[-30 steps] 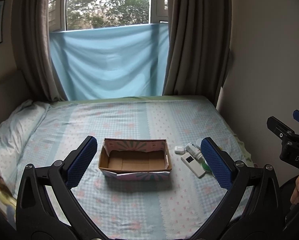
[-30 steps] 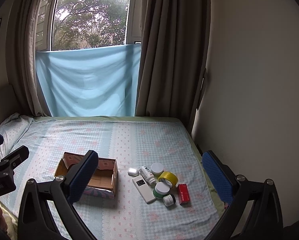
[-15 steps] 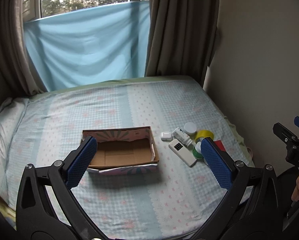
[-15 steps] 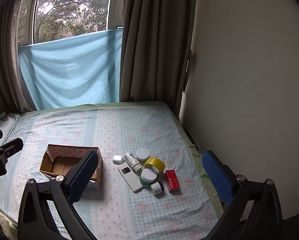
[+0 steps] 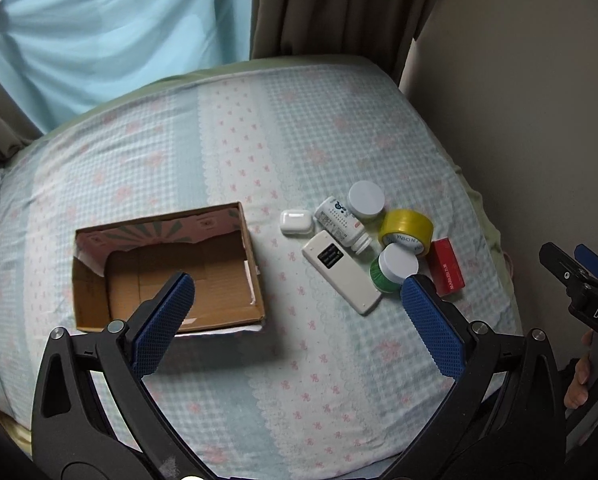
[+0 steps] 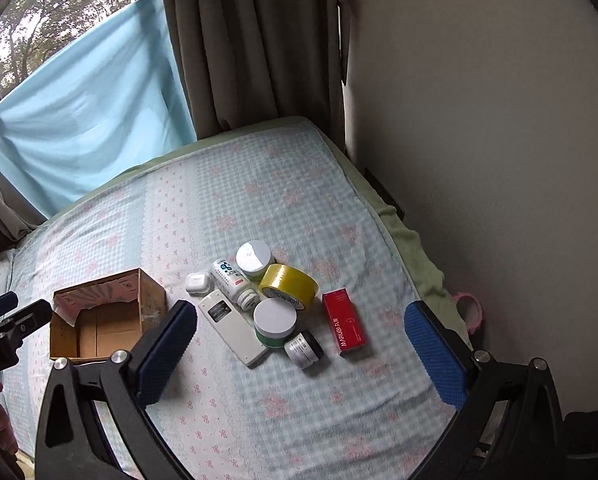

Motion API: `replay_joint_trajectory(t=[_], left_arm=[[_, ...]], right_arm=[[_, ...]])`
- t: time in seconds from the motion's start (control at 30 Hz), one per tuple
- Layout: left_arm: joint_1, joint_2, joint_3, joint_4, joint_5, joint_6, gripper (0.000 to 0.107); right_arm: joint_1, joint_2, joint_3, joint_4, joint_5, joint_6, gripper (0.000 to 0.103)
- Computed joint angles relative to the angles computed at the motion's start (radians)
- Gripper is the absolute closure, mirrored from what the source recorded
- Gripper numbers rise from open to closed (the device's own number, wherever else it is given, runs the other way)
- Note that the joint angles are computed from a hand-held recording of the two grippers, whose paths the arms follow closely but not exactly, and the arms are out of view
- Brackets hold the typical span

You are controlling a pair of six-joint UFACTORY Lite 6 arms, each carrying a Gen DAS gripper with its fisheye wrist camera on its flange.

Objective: Organize rigid objects
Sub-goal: 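Reach the left tool to the white remote while the right tool reaches the red box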

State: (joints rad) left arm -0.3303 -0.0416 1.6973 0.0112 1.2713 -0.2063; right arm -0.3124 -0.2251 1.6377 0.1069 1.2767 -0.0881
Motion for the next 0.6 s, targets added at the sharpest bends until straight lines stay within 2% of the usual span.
replay_joint_trajectory(t=[0.23, 0.4, 0.6], left_arm=[[-0.058, 0.267, -0.122, -0.090, -0.184, -0.081, 0.004], [-0.069, 0.470, -0.151, -0.142, -0.293, -0.130, 0.004], [-0.057, 0.680, -0.082, -0.194, -0.331, -0.167, 0.004]], right_arm=[[-0.055, 0.172, -0.180, -0.040, -0.213, -0.096, 0.000], [-0.065, 0.322, -0.257, -0.105, -0.308, -0.162, 0.000], [-0.074, 0.438, -0.342, -0.145, -0.397, -0.214, 0.000]])
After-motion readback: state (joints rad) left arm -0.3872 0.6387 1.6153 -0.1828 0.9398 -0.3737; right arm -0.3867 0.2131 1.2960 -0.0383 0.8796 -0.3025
